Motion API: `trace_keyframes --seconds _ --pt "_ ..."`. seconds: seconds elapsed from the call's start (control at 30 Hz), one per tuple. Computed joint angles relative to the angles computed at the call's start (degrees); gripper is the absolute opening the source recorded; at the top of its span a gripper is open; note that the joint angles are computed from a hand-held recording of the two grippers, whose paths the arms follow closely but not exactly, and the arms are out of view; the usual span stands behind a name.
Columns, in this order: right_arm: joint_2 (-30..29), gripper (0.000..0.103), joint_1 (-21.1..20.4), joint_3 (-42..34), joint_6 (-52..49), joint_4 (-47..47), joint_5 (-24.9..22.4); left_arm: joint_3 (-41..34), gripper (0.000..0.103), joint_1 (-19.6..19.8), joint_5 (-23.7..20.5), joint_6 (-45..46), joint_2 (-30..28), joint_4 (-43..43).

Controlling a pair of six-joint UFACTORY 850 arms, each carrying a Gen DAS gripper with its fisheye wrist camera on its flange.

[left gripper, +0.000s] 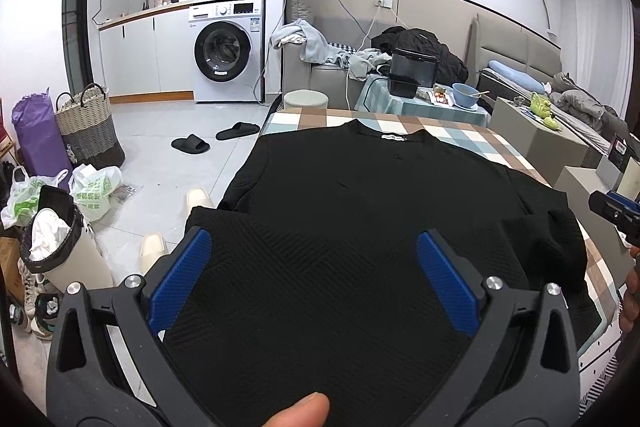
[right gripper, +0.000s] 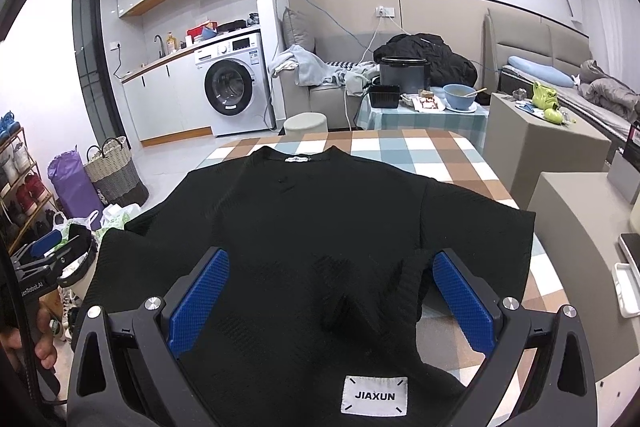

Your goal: Fold small clothes

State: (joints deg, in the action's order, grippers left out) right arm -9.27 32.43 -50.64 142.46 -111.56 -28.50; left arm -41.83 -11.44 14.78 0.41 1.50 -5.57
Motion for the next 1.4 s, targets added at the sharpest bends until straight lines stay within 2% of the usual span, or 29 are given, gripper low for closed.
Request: trace_keyframes --seconds 0.17,0.3,0.5,0.67,0.77,0.83,0.93,1.1,1.2,1.3,1.4 --pt "0.2 0.103 -0.3 0.4 1.8 -1.8 0.1 -0.2 0.102 0.4 -0.1 -3.5 -0.4 3.7" --pt "0.4 0.103 -0.5 0.9 3.4 -3.4 -0.2 -0.6 0.102 -0.2 0.3 -3.0 -1.1 3.4" --pt "0.6 0.103 -1.4 1.5 5.6 -5.1 0.8 -0.9 0.102 0.1 0.6 -10.1 -2.1 10.9" --pt "-0.1 0.103 -2.5 1.6 5.7 -3.1 1.5 -2.0 0.102 1.3 0.8 -20.1 -3.6 19.8" --pt "-0.3 0.103 -3.2 1.4 4.8 -0.3 2.0 -3.4 0.102 2.6 1.1 -29.0 -5.3 27.6" --pt "0.2 0.103 -4.1 2.1 7.5 -1.4 2.6 -4.8 0.102 3.4 1.5 -37.0 -6.6 34.9" --pt "0.7 0.103 -5.8 2.9 11.8 -3.7 4.3 -6.9 0.102 4.0 1.4 -42.0 -8.6 38.9" --pt "0.2 0.103 -9.4 2.9 20.0 -8.6 8.3 -9.5 0.102 3.5 -0.5 -33.2 -10.9 31.3" --pt "-0.9 0.101 -10.7 1.8 18.7 -6.4 10.5 -11.0 0.102 3.5 -1.1 -33.5 -12.1 32.0" --pt "-2.1 0.098 -12.2 0.6 22.9 -10.0 14.8 -11.6 0.102 3.4 -1.7 -32.6 -12.4 31.3" --pt "-3.1 0.098 -12.7 -0.2 27.7 -15.3 17.1 -12.2 0.102 3.3 -2.4 -27.3 -13.0 26.6"
